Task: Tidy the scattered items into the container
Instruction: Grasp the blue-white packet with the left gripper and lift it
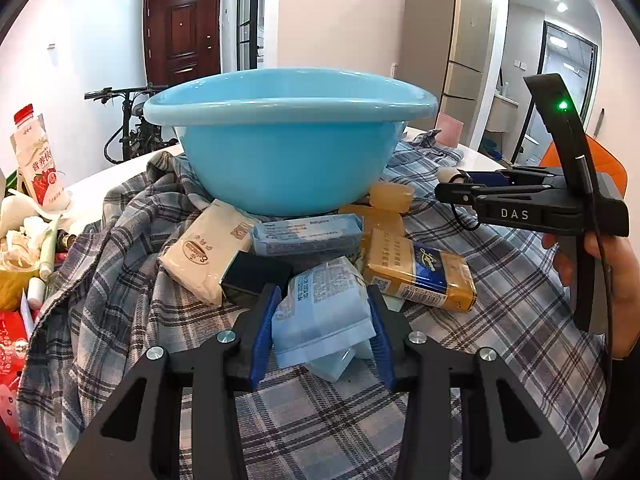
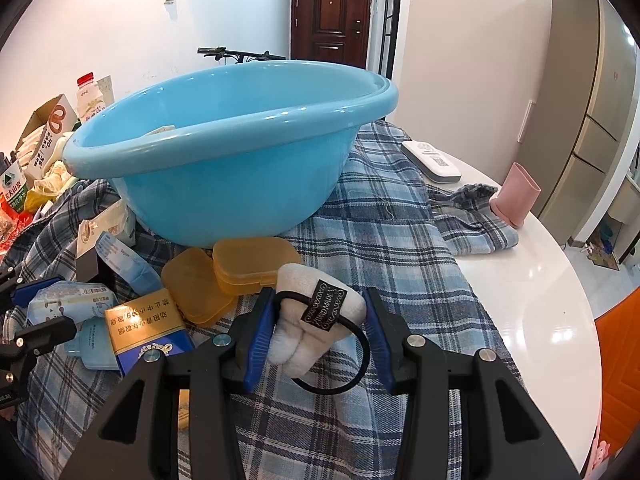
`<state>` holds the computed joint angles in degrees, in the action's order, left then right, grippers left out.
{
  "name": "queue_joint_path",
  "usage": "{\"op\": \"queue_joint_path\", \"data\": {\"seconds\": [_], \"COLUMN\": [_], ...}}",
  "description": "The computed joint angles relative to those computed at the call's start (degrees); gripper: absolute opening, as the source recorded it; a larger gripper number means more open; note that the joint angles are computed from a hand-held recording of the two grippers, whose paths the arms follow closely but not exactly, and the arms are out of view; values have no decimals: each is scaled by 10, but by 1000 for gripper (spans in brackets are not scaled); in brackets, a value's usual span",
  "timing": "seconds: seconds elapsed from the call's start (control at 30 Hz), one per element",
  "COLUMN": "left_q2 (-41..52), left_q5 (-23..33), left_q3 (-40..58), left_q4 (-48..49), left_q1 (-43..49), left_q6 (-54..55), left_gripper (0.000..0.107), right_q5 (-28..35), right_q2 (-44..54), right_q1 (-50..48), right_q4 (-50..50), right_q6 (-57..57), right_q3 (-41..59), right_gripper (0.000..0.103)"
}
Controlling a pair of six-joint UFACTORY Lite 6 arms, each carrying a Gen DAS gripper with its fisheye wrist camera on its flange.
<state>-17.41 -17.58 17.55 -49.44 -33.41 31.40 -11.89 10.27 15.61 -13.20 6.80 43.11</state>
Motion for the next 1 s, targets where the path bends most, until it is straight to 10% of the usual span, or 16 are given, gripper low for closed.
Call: {"op": "queue_joint_path", "data": {"seconds": [0.6,1.0], "left_q2": [-146,-221], "left_q5": [-59,-193], "left_q3": [-38,2], "left_q4": [-357,-524], "left_q1": [-84,-175], "left_q6": [310,440], "left_gripper": [38,38], "right_q5": [-5,-16], "right_q2": [-14,-54], "right_q1": [6,-1], "right_q4": [23,-99], "right_q6": [-22,96], "right_q3": [-9,-28], "right_gripper": [45,45]}}
